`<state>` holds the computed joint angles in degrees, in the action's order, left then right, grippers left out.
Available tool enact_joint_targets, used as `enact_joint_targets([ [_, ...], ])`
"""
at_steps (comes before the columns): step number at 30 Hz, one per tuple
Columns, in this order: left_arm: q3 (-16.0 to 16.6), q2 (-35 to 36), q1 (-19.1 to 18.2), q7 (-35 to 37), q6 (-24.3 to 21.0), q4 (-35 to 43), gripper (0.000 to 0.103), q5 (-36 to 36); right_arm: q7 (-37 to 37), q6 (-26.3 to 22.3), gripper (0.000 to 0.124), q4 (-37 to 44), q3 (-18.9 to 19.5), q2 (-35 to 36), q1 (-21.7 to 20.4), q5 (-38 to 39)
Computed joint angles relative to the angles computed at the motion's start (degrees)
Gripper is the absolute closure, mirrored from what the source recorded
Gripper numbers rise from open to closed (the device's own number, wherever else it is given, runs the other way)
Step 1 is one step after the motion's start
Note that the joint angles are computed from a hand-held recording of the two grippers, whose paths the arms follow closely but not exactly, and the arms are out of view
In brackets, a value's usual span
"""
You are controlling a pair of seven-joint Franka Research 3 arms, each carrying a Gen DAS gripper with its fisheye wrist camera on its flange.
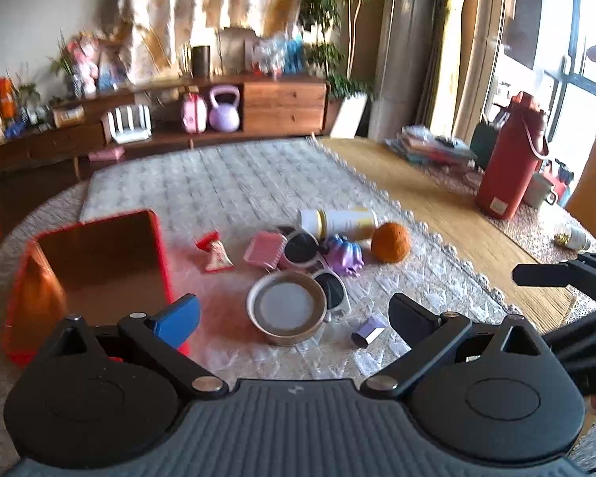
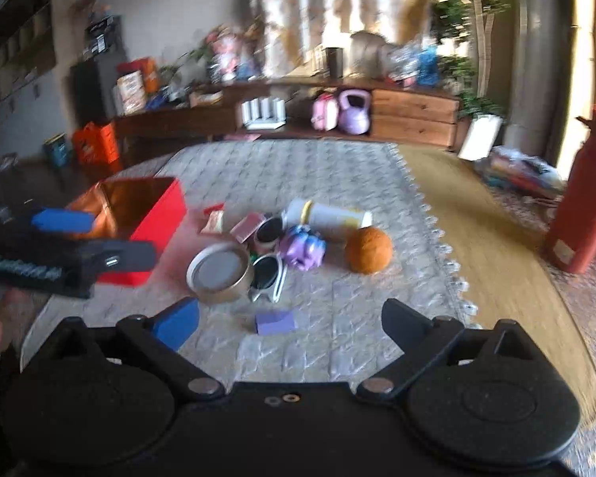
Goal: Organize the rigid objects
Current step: 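Move the left tool to the round white-lidded tin while the right tool reaches the purple block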
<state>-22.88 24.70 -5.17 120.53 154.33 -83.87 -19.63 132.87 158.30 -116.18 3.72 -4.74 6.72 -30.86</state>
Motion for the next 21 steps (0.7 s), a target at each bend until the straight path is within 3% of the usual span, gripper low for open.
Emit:
enact_joint_targets([
  [5, 3.3, 6.89, -4.44, -5.85, -5.34, 9.03, 0.001, 7.0, -14.09, 0.44, 0.029, 1.42, -1.78, 3.01, 1.18, 10.62],
  [8, 4.53, 10.9, -6.36, -8.8, -7.83, 14.42, 0.001, 10.64, -18.95, 0.16, 0.03, 2.78, -2.43, 5.1, 1.61, 15.0],
  [21, 7.64, 27.52, -12.13, -16.4, -19.01, 38.67, 0.001, 18.34, -29.25, -0.56, 0.046, 8.48, -4.86, 12.83, 3.5, 25.88],
])
